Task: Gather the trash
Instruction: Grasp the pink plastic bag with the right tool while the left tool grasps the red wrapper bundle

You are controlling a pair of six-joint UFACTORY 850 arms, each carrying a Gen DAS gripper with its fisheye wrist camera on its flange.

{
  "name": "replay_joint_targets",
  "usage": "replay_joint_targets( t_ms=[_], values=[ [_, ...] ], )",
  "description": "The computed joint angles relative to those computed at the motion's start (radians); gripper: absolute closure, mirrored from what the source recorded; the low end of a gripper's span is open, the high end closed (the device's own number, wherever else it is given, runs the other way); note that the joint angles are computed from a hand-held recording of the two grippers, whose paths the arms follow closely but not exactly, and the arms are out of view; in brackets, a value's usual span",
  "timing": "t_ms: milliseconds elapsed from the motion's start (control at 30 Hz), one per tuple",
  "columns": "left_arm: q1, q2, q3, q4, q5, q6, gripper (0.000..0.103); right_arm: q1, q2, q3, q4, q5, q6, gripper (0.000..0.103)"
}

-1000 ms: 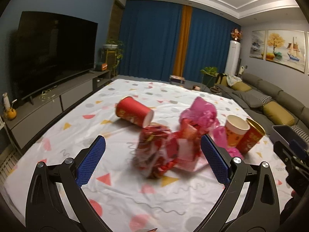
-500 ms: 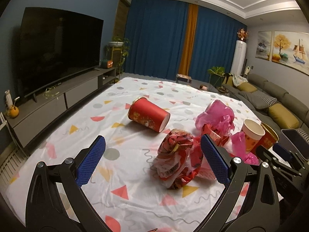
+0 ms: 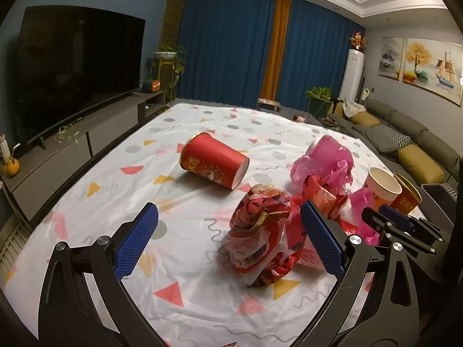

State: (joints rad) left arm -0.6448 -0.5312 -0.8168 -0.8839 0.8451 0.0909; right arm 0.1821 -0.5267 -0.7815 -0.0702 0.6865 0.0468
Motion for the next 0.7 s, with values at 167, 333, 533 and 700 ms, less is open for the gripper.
replay_joint_targets(
  t_ms=[167, 333, 533, 700],
  values=[
    [0.017, -0.014, -0.013, 0.055, -0.028, -0.029, 0.008, 0.000, -0.015, -0.029, -0.037, -0.040, 0.020, 0.084],
    [0.053, -0.028, -0.030, 0.156, -0.095, -0.102, 0.024, -0.006, -0.016, -0.029, -0.078, -0.032, 0.045, 0.099],
    [0.091, -0.041, -0.038, 0.384, -0.156, -0.261, 0.057, -0.019, 0.021, 0.024, -0.104, 0.034, 0.063, 0.100],
    [0.097, -0.041, -0.034, 0.459, -0.162, -0.320, 0.072, -0.042, 0.067, 0.077, -0.141, 0.088, 0.090, 0.101]
  ],
)
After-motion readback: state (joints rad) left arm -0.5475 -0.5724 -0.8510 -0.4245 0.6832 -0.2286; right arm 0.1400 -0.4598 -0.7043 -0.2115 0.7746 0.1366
